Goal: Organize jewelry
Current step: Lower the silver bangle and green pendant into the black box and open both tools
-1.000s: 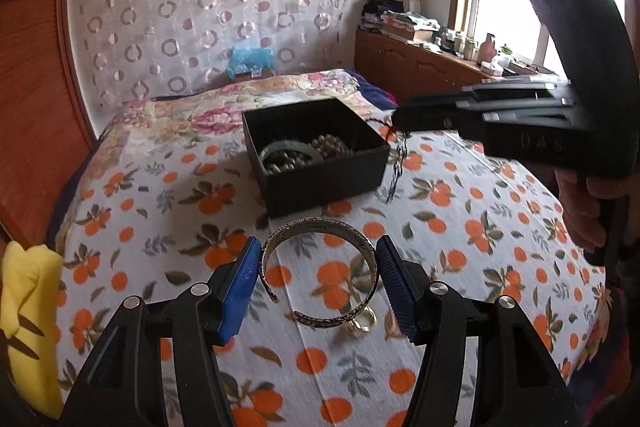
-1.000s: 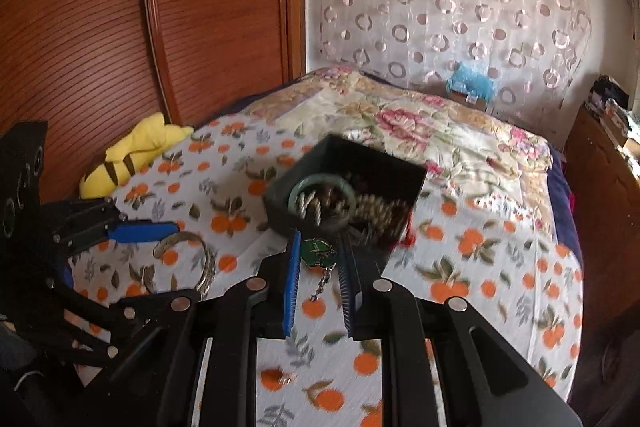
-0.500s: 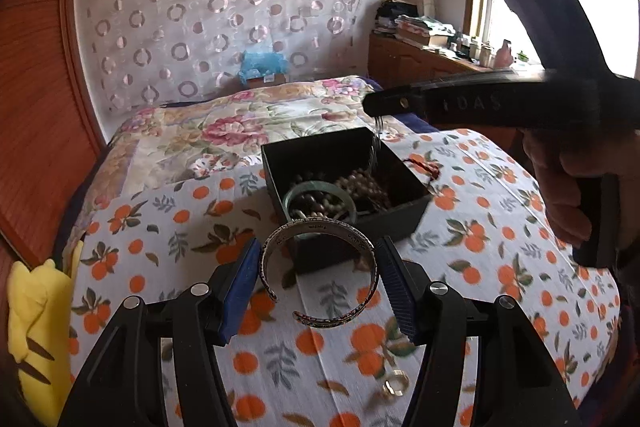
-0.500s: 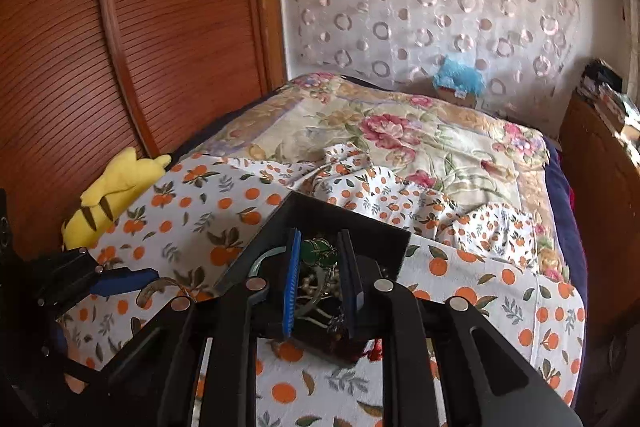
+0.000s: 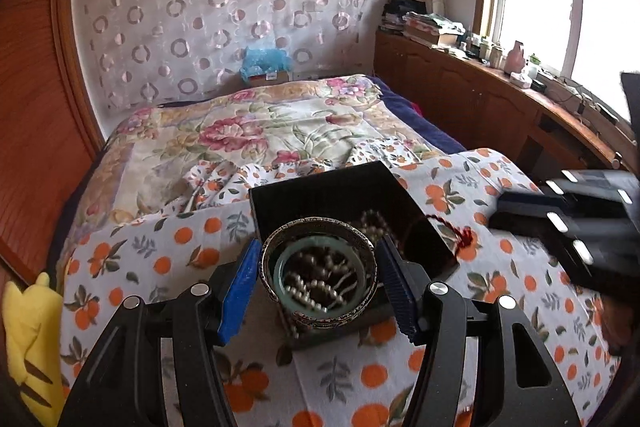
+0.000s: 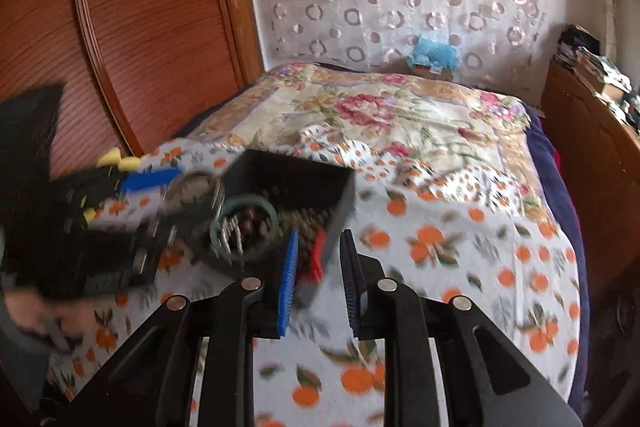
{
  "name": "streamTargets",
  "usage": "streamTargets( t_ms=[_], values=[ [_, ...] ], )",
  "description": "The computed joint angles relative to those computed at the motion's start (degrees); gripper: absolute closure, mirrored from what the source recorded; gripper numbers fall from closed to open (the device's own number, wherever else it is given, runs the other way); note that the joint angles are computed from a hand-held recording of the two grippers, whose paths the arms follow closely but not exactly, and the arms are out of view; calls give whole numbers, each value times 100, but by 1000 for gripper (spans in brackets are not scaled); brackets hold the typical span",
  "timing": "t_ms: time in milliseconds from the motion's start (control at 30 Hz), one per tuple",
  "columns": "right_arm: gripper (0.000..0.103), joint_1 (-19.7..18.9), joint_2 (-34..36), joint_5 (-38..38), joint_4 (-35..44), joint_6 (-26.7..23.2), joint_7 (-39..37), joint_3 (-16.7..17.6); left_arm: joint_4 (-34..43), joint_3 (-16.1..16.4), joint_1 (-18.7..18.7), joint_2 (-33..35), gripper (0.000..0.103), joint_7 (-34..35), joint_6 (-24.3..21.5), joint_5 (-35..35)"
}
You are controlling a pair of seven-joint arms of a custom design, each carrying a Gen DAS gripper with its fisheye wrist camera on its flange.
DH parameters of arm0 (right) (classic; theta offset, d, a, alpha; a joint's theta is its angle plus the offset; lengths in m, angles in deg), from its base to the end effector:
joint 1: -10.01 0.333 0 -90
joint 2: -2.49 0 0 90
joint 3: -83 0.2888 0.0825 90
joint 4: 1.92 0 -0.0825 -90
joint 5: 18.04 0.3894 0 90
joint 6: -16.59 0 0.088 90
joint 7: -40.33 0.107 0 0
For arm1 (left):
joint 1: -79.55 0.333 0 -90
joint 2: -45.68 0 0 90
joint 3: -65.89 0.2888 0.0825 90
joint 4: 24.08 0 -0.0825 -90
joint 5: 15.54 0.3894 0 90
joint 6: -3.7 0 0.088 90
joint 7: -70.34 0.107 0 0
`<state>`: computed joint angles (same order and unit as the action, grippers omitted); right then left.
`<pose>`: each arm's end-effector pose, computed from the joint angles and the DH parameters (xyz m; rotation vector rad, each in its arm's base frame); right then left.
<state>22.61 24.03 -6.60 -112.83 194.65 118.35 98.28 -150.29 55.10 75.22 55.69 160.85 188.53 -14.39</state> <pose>0.5998 0.2817 0.3625 -1.9995 1.2692 -0.4306 0.5783 -0.1551 0.3761 -1.5000 1.9839 -0.9109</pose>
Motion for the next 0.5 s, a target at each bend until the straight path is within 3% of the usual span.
streamTargets(
  t_ms=[100, 167, 300, 333, 400, 500],
  values=[
    [79, -352, -338, 161, -689, 366, -257, 375, 196, 531, -523, 164, 46, -291, -94, 221],
    [79, -939, -458, 354, -1022, 538, -525, 1005, 313, 863, -840, 272, 46, -508, -135, 415],
    [79, -1564, -606, 379, -1452, 734, -690, 1676, 479, 1666, -1560, 447, 46, -1195, -181, 1032],
    [79, -1648, -623, 336, -1512, 772, -665, 1768, 478, 1686, -1574, 448, 46, -1197, -176, 1033],
    [79, -2167, -600, 244, -1653, 874, -659, 2301, 437, 1395, -1296, 409, 45, -1151, -167, 1025],
    [79, -2601, -589, 44, -1843, 1024, -525, 2743, 268, 1684, -1539, 251, 41, -1366, -103, 1274]
  ],
)
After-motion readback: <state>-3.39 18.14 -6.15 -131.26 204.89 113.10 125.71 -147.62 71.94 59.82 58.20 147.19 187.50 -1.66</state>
